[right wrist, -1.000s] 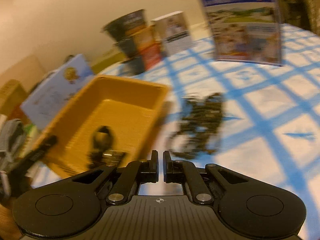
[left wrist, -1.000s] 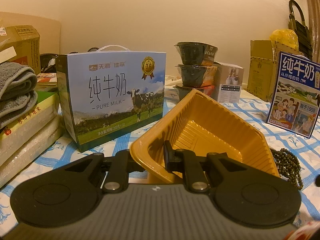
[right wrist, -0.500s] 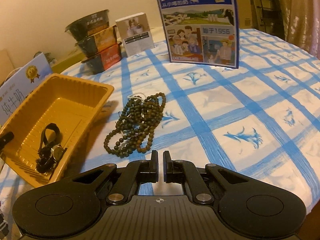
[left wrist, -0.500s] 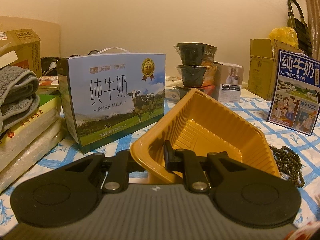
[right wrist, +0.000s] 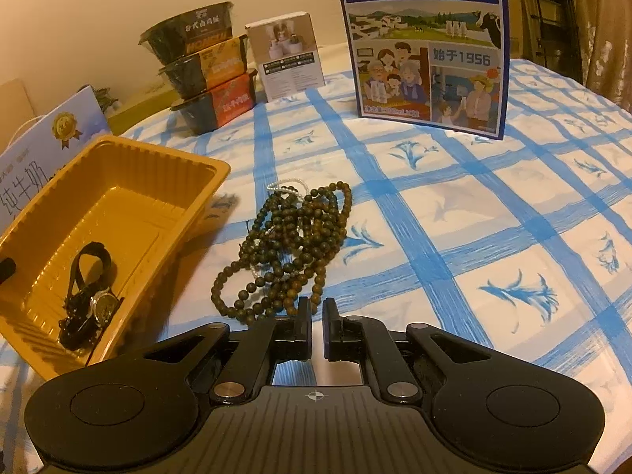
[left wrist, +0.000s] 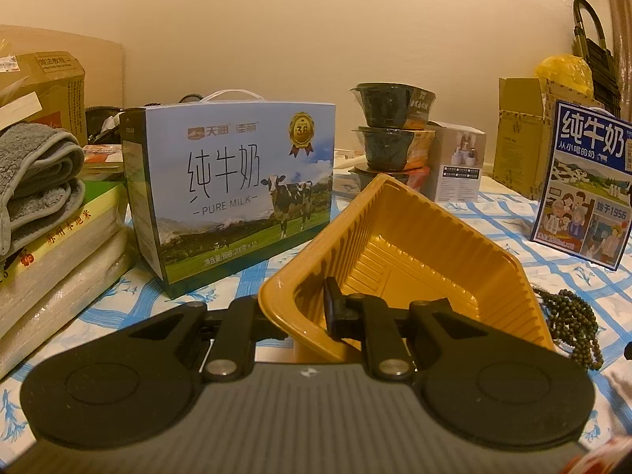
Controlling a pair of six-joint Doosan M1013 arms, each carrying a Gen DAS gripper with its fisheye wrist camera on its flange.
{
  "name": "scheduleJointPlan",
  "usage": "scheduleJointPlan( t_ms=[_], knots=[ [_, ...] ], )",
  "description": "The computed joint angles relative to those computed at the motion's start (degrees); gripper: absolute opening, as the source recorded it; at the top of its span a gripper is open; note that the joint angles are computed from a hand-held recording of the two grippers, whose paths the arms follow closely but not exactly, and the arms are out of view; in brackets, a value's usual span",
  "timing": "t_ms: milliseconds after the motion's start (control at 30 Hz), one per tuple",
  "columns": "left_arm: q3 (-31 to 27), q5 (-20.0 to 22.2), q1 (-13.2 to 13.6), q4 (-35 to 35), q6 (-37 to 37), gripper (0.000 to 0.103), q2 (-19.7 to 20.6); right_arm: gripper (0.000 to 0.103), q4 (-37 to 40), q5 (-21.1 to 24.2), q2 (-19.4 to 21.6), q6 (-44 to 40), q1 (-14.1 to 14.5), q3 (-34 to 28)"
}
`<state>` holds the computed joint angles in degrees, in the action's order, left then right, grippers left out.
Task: Organize jewelry
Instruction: 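Move the right gripper to the green bead necklaces and close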
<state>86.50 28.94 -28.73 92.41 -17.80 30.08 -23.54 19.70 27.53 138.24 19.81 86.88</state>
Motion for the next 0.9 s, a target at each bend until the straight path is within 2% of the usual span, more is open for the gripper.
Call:
scheduleJointPlan(
  t_ms=[167, 333, 500, 900],
  knots=[
    [0.15, 0.15, 0.03, -0.02, -0.04, 0.016, -0.11, 0.010, 1.26, -0.31, 0.39, -0.63, -0.22, -0.51],
    [0.44, 0.33, 0.15, -0.29, 0.01, 0.016, -0.35, 0.022, 1.41, -1.72, 0.54, 0.70, -0.39, -0.53],
    [0.59, 0.31, 0.22, -0.40, 0.08, 0.016, -0.47, 0.024, 2.51, -2.69, 0.98, 0.82, -0.57, -0.96],
    [0.66, 0.24, 0.26, -0.42, -0.06, 0.016, -0.51, 0.024, 1.72, -1.35, 2.83, 0.97, -0.93, -3.29]
  ],
)
